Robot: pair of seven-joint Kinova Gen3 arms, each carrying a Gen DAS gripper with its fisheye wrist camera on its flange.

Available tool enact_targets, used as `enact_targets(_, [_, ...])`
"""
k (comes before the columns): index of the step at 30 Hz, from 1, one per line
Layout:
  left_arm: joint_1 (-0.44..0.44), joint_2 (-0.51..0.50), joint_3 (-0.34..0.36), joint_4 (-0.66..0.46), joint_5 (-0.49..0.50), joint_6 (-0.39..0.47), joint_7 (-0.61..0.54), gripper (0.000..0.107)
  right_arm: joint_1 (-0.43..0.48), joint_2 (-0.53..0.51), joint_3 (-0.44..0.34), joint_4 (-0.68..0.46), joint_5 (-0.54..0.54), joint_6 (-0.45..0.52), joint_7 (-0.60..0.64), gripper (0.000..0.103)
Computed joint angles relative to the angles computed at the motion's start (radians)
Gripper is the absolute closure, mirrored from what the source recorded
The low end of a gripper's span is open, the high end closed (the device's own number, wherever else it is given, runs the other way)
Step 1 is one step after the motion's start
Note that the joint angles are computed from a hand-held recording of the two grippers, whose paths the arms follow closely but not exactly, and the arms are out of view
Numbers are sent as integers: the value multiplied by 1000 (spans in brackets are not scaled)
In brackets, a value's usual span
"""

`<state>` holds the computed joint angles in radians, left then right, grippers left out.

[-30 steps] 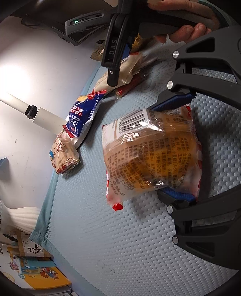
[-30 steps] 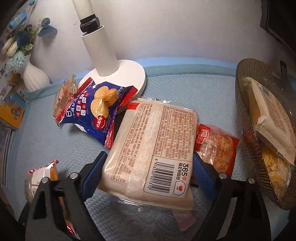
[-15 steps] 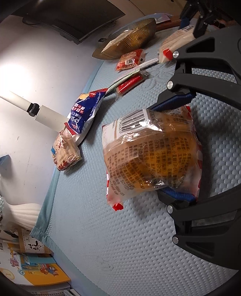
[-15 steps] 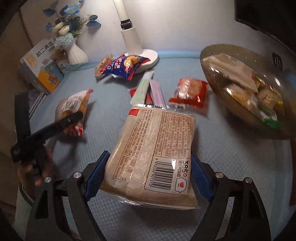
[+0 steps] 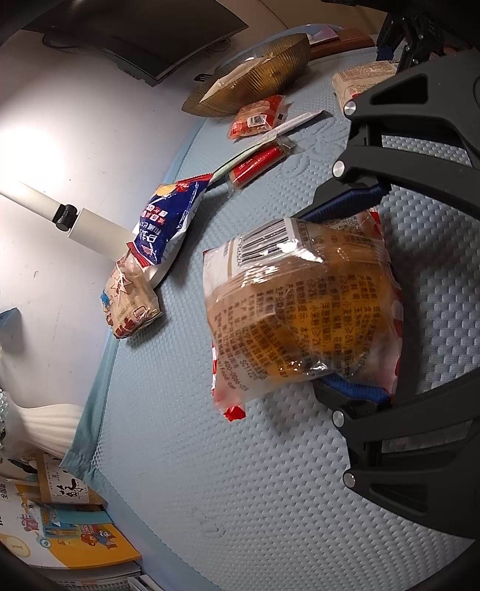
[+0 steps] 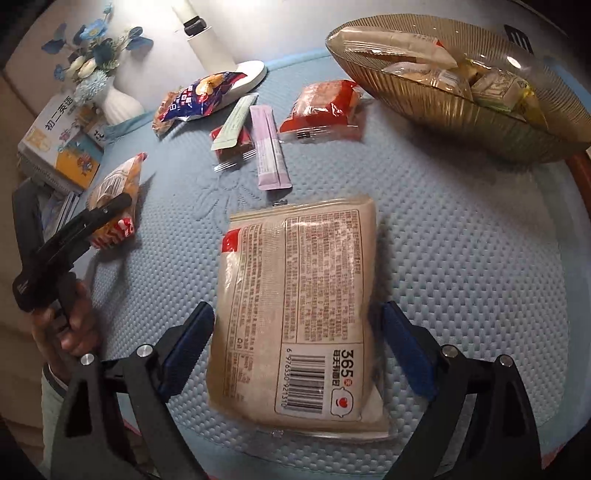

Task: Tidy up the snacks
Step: 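Carry both bags over the amber bowl and open both tools to drop them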

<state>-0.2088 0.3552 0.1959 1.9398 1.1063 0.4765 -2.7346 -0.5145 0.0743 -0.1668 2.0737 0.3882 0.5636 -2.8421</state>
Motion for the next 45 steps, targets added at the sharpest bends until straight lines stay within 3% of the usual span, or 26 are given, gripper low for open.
enact_targets(4, [6,-6,7,10,6,-25,-15,37,-177,83,67,-81,146,163,-112,13])
enact_targets(5, [-2,-5,11,10,14,-15,-28,38,-224,102,83,-95,187,203,-139,21])
enact_targets(8, [-11,3,1,0,14,19,-22,40,-267,116,63,-111,252,260,-187,28])
enact_targets(11, [2,-13,-13,10,18,11,-17,43,-176,72,-32,-73,250,179,-186,29])
enact_targets(17, [30,-114,-12,74,101,37,-130,43,-159,-12,-42,-19,235,82,-174,29])
enact_targets(22, [122,-177,-36,42,91,72,-116,43,-104,-120,-80,10,255,76,-208,29])
enact_targets(27, [236,-169,-20,-72,17,95,-16,43,-10,-263,-120,32,300,132,-241,29])
enact_targets(30, [307,-122,11,-170,-58,102,79,43,75,-334,-99,37,318,145,-230,29])
enact_targets(34, [395,-36,55,-300,-176,81,230,43,193,-348,-31,16,317,146,-182,29])
enact_targets(39, [470,49,94,-440,-303,52,363,40,291,-312,89,-21,257,48,-58,28])
enact_targets(41, [514,74,75,-486,-375,34,422,30,324,-288,119,-29,239,-5,-13,21])
enact_targets(42, [522,80,68,-495,-405,26,453,28,343,-266,127,-43,216,-7,27,14])
enact_targets(45, [440,76,119,-460,-406,31,455,28,352,-239,176,-46,129,-11,140,14])
